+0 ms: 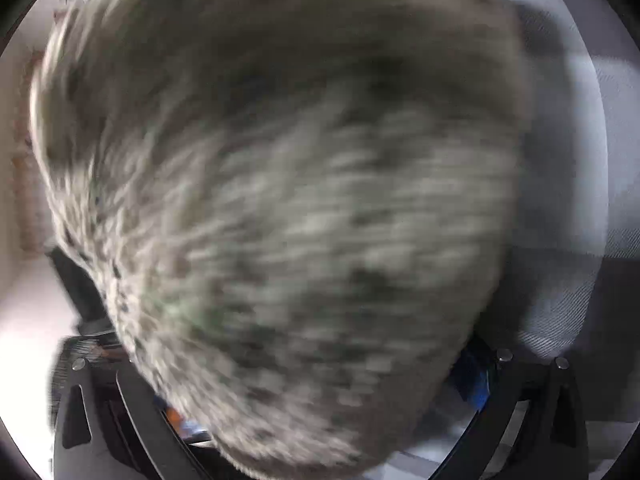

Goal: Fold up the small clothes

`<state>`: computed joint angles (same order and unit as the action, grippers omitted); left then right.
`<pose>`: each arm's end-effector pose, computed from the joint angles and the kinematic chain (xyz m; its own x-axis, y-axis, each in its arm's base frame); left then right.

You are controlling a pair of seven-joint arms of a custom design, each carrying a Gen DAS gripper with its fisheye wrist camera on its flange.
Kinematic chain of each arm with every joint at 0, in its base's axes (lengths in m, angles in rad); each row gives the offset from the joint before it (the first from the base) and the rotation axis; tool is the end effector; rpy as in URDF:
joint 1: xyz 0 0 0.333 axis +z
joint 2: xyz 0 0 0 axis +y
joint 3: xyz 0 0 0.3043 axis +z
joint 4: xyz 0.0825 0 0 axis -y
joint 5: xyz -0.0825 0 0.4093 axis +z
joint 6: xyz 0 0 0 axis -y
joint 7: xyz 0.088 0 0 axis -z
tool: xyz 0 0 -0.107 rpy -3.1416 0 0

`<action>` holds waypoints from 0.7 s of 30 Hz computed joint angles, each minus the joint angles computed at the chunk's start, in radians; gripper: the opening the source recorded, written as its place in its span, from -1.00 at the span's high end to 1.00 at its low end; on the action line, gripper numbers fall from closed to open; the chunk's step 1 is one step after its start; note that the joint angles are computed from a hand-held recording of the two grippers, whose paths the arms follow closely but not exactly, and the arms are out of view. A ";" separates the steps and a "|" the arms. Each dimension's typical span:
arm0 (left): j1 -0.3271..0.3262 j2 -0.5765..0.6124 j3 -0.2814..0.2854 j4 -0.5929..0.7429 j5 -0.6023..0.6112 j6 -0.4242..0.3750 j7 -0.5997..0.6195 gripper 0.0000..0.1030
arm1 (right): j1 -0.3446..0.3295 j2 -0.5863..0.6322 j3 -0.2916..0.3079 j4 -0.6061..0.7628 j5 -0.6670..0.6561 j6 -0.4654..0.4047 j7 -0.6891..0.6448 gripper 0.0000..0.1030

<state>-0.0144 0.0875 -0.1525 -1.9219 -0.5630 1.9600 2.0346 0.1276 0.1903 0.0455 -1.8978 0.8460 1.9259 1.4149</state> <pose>0.5873 -0.1328 0.4288 -0.3694 -0.7903 0.4889 -0.9265 0.3538 -0.1282 0.5983 0.1566 0.3867 -0.0999 -0.7172 -0.6897 -0.9869 -0.0166 0.1603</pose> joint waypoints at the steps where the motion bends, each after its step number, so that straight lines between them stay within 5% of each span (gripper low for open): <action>1: -0.002 -0.007 -0.002 0.001 0.005 0.004 0.005 0.11 | 0.018 -0.007 0.006 0.014 -0.054 0.011 0.003 -0.97; 3: -0.008 -0.023 -0.006 0.002 0.007 0.019 0.028 0.15 | 0.037 -0.033 0.011 0.014 -0.107 0.039 -0.007 -0.66; 6: -0.014 -0.063 -0.001 -0.018 -0.062 0.040 0.058 0.16 | 0.050 -0.087 0.010 0.003 -0.130 0.088 -0.046 -0.48; 11: -0.047 -0.083 -0.005 -0.011 -0.144 0.146 0.027 0.17 | 0.056 -0.155 -0.008 0.004 -0.166 0.169 -0.081 -0.48; 19: -0.110 0.010 -0.048 0.026 0.025 0.180 -0.182 0.16 | 0.043 -0.094 -0.022 0.025 -0.226 0.125 0.086 -0.49; 21: -0.118 0.001 -0.058 -0.005 0.045 0.229 -0.187 0.06 | 0.051 -0.077 -0.015 0.026 -0.258 0.119 0.123 -0.61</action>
